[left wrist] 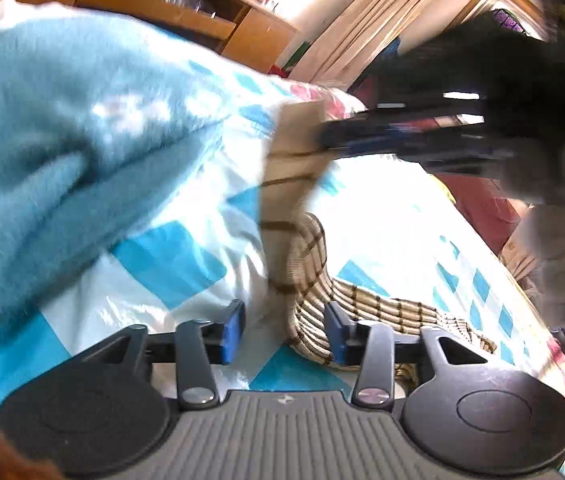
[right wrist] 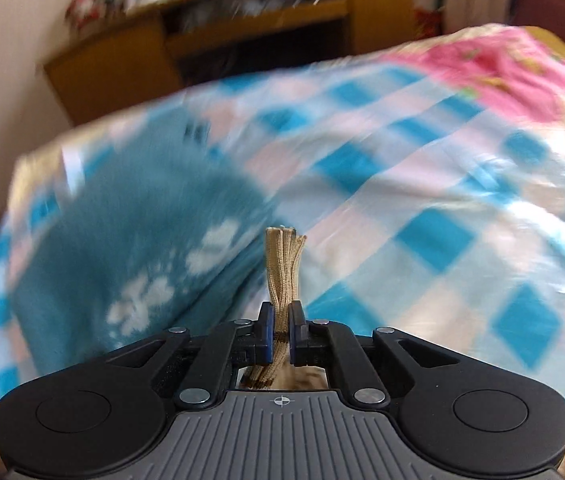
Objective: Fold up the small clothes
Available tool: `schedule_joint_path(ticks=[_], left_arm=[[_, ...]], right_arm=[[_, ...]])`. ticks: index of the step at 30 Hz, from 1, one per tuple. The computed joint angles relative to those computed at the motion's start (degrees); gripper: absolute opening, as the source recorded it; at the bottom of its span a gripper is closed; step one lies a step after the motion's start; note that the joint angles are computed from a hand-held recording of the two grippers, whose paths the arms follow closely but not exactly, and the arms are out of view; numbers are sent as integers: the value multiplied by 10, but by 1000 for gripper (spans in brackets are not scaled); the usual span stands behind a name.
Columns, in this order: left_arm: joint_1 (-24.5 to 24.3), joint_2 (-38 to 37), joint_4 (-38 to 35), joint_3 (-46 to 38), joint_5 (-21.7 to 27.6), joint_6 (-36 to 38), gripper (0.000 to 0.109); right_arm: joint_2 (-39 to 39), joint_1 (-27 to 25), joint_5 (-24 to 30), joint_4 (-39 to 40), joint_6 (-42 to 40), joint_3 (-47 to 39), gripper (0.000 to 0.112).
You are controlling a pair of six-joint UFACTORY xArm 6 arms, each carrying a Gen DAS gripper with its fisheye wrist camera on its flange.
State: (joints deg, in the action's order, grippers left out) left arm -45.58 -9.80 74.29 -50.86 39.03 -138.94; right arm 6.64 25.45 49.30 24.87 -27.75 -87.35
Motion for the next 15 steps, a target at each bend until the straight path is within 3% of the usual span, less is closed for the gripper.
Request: schedule_joint_path(ticks=[4,9,15], left_arm=[[-32,15,-18,-32,58,60,62],[-44,55,-49,-105,56,199,62],[-66,149,-57,-250,60,327,64]], right_arm=[[-70,-67,9,78,-38,29,6],[-147,-158,28,153,-70,67,6],[-218,-293,50,237,-109,113,6]])
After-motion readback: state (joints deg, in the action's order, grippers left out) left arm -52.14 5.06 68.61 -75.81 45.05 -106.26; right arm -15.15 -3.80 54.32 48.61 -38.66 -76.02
